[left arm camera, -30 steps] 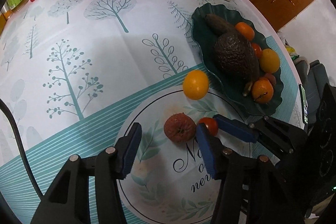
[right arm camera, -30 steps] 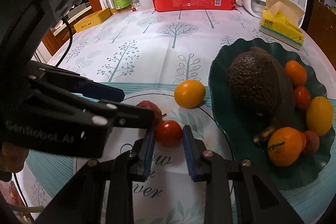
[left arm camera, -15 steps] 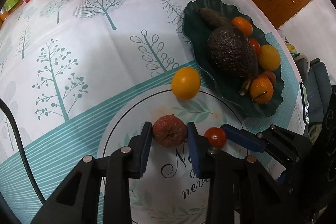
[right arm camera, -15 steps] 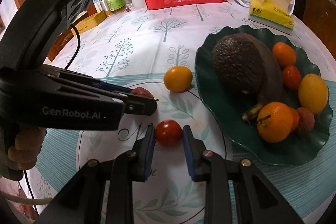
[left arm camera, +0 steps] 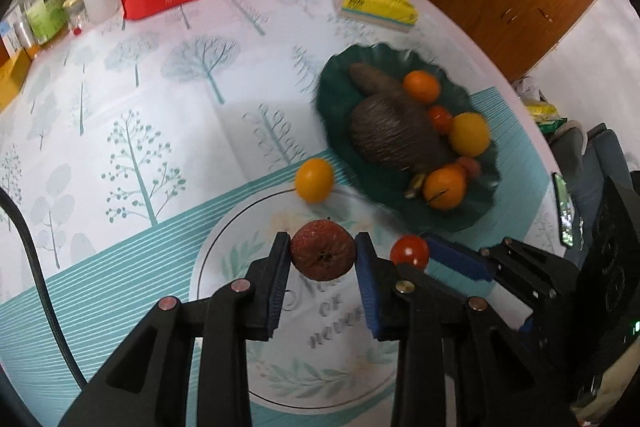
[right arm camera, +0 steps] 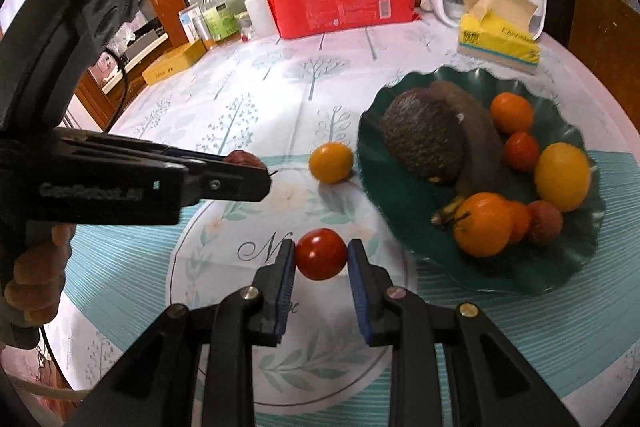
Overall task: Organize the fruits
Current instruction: 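Grasp the red lychee with the left tool while the right tool grasps a cherry tomato, then carry lychee and tomato onto the green plate and open both tools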
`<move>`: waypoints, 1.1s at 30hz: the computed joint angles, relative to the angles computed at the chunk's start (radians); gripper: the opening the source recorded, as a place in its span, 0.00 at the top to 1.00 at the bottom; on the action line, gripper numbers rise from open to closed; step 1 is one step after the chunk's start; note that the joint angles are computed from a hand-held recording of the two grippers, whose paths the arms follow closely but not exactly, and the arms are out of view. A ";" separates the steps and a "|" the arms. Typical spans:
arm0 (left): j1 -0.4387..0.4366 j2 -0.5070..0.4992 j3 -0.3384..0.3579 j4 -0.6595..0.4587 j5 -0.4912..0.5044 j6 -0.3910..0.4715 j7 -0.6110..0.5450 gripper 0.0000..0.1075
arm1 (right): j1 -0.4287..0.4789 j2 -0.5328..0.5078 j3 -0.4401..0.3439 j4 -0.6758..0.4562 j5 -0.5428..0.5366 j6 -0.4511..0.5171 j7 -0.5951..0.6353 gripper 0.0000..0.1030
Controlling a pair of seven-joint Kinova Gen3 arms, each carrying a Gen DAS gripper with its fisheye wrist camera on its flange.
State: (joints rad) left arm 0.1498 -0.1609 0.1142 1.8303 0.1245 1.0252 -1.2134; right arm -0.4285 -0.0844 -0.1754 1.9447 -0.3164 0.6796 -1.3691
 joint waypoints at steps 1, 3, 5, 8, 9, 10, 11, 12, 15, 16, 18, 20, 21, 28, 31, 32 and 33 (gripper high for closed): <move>0.004 0.000 0.013 -0.021 -0.013 0.010 0.015 0.71 | 0.004 -0.005 0.007 -0.005 -0.003 0.003 0.005 0.74; 0.012 0.011 0.033 -0.061 -0.040 0.028 0.040 0.71 | 0.018 -0.017 0.023 -0.020 -0.006 0.014 0.016 0.74; 0.023 0.033 0.051 -0.114 -0.077 0.049 0.062 0.71 | 0.036 -0.019 0.048 -0.047 -0.020 0.033 0.042 0.74; 0.042 0.077 0.067 -0.195 -0.136 0.075 0.094 0.71 | 0.072 -0.013 0.075 -0.101 -0.018 0.059 0.071 0.74; 0.050 0.096 0.071 -0.222 -0.158 0.084 0.105 0.71 | 0.085 -0.006 0.078 -0.124 -0.001 0.068 0.070 0.74; 0.059 0.117 0.074 -0.250 -0.183 0.096 0.113 0.71 | 0.095 0.002 0.077 -0.145 0.017 0.074 0.064 0.74; 0.072 0.143 0.080 -0.283 -0.220 0.108 0.131 0.71 | 0.106 0.017 0.079 -0.175 0.036 0.085 0.061 0.74; 0.083 0.164 0.079 -0.308 -0.242 0.116 0.140 0.71 | 0.110 0.030 0.086 -0.199 0.056 0.095 0.056 0.74; 0.105 0.238 0.057 -0.384 -0.265 0.131 0.142 0.71 | 0.144 0.088 0.083 -0.276 0.108 0.129 0.048 0.74; 0.110 0.262 0.048 -0.407 -0.265 0.137 0.145 0.71 | 0.154 0.108 0.086 -0.299 0.117 0.139 0.048 0.74; 0.112 0.314 0.028 -0.446 -0.249 0.142 0.148 0.71 | 0.176 0.150 0.093 -0.336 0.117 0.152 0.053 0.74; 0.112 0.357 0.010 -0.466 -0.230 0.144 0.155 0.71 | 0.202 0.186 0.097 -0.366 0.101 0.171 0.071 0.74; 0.113 0.374 0.003 -0.469 -0.224 0.141 0.160 0.71 | 0.209 0.198 0.096 -0.375 0.100 0.174 0.072 0.74; 0.104 0.472 -0.028 -0.492 -0.170 0.125 0.186 0.71 | 0.235 0.299 0.084 -0.435 0.112 0.208 0.074 0.74; 0.107 0.499 -0.032 -0.506 -0.163 0.126 0.188 0.71 | 0.240 0.321 0.074 -0.442 0.107 0.214 0.090 0.74; 0.108 0.507 -0.032 -0.511 -0.160 0.128 0.187 0.71 | 0.239 0.327 0.072 -0.443 0.109 0.214 0.095 0.74; 0.109 0.514 -0.032 -0.516 -0.158 0.131 0.186 0.71 | 0.239 0.332 0.070 -0.444 0.110 0.213 0.099 0.74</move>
State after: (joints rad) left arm 0.2589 0.3530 0.0818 1.3141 -0.0338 1.1565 -1.0276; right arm -0.1899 0.2471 -0.1053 1.5009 -0.2062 0.8922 -1.2706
